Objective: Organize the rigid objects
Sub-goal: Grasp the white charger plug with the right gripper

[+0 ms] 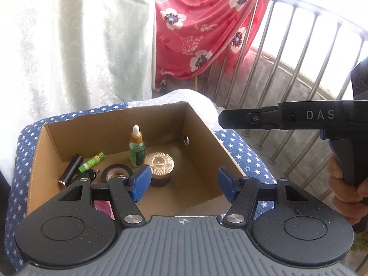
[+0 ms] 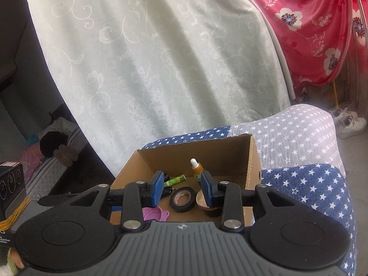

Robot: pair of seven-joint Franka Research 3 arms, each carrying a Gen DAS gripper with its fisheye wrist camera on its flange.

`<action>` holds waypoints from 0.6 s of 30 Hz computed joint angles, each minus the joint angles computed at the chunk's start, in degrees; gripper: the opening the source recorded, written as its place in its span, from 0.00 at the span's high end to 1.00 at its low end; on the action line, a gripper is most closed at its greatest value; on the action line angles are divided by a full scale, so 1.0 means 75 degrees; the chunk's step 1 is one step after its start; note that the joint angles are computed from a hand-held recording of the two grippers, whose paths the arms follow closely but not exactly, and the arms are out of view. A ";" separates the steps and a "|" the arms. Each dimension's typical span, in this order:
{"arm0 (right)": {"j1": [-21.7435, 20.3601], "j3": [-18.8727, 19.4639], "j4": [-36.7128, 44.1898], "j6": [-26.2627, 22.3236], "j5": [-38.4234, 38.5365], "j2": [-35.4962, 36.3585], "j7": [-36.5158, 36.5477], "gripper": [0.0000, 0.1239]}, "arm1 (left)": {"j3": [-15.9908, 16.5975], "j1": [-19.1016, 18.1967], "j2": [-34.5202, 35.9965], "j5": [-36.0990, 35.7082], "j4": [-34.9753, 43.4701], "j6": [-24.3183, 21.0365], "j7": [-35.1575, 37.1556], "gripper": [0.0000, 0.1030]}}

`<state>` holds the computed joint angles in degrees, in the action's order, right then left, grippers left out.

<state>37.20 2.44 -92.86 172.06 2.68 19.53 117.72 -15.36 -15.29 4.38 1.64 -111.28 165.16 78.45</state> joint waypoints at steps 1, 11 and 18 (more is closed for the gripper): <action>0.0066 -0.0005 -0.0178 0.0135 -0.0019 -0.0102 0.0047 0.69 | -0.0036 0.0050 -0.0206 -0.0217 -0.0278 0.0149 0.0235 0.36; 0.1179 -0.0259 -0.1532 0.1319 -0.0271 -0.0583 0.0400 0.65 | 0.0792 -0.0665 -0.2133 -0.1214 -0.3116 0.1330 0.1785 0.35; 0.1219 0.0155 -0.1222 0.1263 0.0319 -0.0077 0.0029 0.65 | 0.0295 0.0037 -0.2503 -0.0066 -0.4345 0.2247 0.0928 0.35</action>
